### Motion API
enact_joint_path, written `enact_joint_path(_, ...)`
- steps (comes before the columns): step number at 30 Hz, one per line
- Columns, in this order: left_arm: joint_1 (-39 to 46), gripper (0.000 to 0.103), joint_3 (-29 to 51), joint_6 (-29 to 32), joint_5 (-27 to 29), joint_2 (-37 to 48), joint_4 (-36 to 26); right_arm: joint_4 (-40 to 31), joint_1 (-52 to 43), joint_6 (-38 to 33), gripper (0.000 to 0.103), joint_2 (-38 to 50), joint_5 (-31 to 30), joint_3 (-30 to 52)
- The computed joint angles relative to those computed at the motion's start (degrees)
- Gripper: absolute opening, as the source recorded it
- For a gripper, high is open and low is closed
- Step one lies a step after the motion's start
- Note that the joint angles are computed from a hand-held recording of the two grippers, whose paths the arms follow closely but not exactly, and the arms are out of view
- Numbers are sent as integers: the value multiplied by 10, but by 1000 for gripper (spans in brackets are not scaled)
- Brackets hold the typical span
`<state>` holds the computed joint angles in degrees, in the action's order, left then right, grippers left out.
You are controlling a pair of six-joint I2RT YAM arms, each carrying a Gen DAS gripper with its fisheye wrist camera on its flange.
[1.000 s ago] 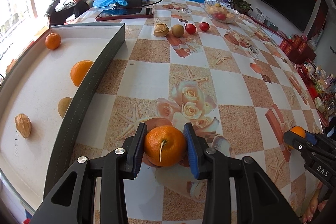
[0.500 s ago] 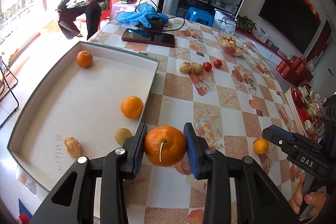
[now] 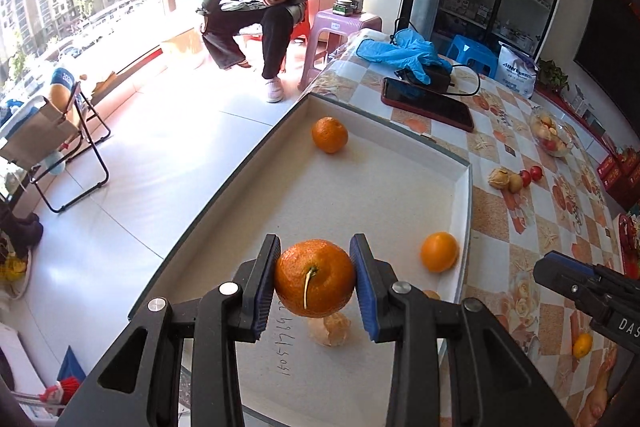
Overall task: Organize fruits
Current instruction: 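Open the left gripper to drop the orange in the tray while right releases its orange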
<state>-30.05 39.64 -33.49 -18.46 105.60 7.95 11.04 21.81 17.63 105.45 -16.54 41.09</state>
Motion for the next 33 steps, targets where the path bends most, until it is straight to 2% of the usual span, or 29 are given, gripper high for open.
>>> enact_joint_path(3, 13, 39, -12, -4, 27, 22, 24, -23, 29, -25, 41, 10, 66, 10)
enact_joint_path(4, 13, 39, -15, -2, 27, 27, 31, -27, 28, -38, 56, 8, 73, 0)
enact_joint_path(5, 12, 39, -18, 1, 25, 33, 39, -21, 21, -52, 66, -3, 86, -22)
enact_joint_path(6, 11, 39, -19, 3, 23, 36, 44, -11, 14, -66, 82, -19, 114, -51)
enact_joint_path(7, 10, 39, -20, 4, 23, 40, 50, 8, 6, -82, 83, -39, 151, -87)
enact_joint_path(9, 11, 39, -22, 5, 29, 46, 62, 46, -18, -111, 83, -79, 217, -164)
enact_joint_path(10, 12, 39, -22, 5, 32, 49, 66, 62, -44, -124, 83, -96, 228, -199)
enact_joint_path(12, 10, 39, -18, 5, 34, 59, 73, 89, -117, -142, 83, -112, 205, -258)
enact_joint_path(15, 7, 40, -5, -2, 36, 78, 71, 131, -227, -171, 83, -104, 136, -317)
enact_joint_path(18, 3, 40, 4, -7, 39, 91, 70, 212, -270, -193, 81, -73, 106, -365)
enact_joint_path(19, 1, 40, 7, -8, 37, 93, 66, 239, -264, -191, 66, -63, 111, -376)
enact_joint_path(20, 0, 40, 6, -10, 38, 93, 65, 254, -253, -183, 61, -52, 120, -380)
enact_joint_path(22, -1, 40, 4, -13, 38, 92, 66, 296, -224, -155, 38, -30, 136, -383)
enact_joint_path(27, -4, 40, 4, -6, 31, 91, 63, 291, -217, -139, 38, -29, 124, -372)
enact_joint_path(33, 15, 40, -1, 2, 47, 71, 54, 176, -154, -112, 38, -89, 98, -304)
